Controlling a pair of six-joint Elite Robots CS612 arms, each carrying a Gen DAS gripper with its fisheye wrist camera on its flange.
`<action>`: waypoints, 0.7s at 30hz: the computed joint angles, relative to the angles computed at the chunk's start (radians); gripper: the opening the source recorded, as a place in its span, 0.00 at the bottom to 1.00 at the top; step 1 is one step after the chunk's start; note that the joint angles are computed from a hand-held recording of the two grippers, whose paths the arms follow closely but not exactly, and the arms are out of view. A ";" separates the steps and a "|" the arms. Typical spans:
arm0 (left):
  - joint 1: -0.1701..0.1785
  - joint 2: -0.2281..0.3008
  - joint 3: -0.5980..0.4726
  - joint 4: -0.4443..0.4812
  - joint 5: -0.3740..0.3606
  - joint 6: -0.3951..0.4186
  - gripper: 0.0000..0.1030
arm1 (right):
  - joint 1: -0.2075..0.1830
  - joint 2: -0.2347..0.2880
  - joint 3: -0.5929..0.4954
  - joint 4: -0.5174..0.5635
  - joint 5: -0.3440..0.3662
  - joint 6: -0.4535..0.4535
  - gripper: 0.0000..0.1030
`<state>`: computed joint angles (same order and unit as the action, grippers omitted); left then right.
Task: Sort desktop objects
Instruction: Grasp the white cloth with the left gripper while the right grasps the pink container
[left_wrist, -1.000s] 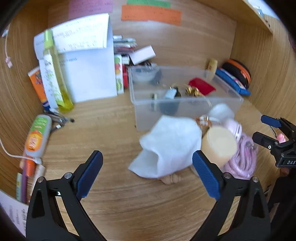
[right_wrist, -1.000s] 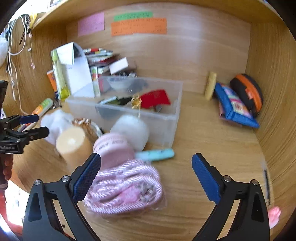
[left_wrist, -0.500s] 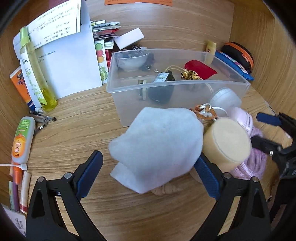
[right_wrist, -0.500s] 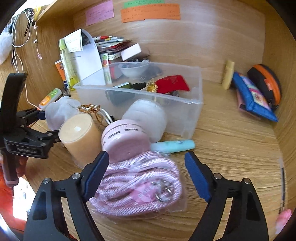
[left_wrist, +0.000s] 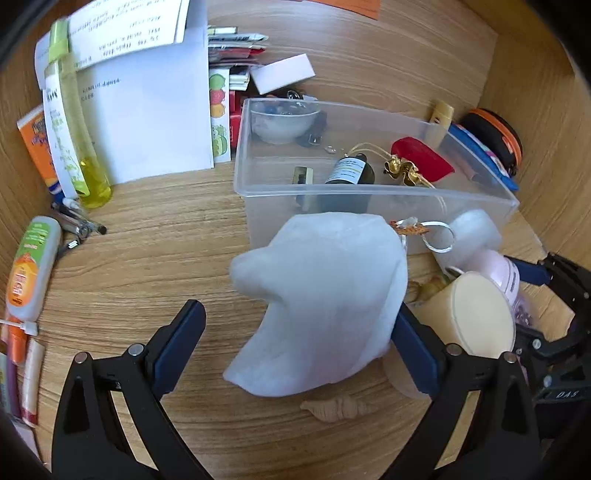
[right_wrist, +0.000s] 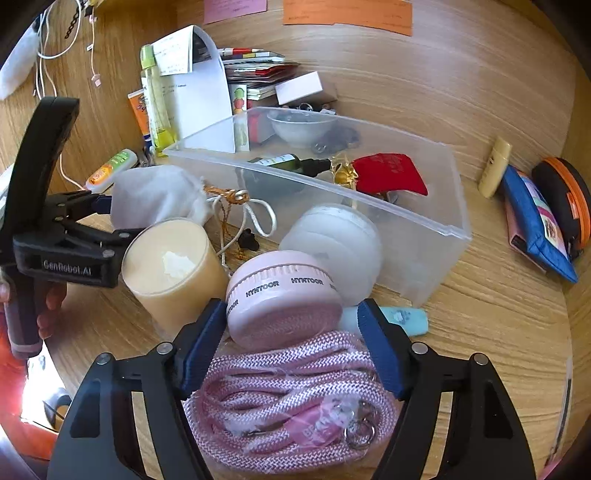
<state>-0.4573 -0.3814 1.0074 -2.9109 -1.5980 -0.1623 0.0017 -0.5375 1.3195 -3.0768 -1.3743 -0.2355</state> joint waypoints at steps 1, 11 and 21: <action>0.003 0.004 -0.006 0.002 -0.012 -0.007 0.96 | 0.000 0.000 -0.001 0.001 0.000 -0.002 0.67; 0.003 0.017 -0.021 -0.046 -0.021 0.007 0.79 | -0.005 0.000 -0.011 0.029 0.045 -0.011 0.59; -0.001 0.012 -0.001 -0.087 -0.010 -0.018 0.44 | -0.019 -0.009 0.008 0.017 0.082 0.095 0.59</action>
<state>-0.4582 -0.3693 1.0067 -2.9978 -1.6079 -0.1800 -0.0169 -0.5466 1.3270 -3.0596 -1.2926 -0.1400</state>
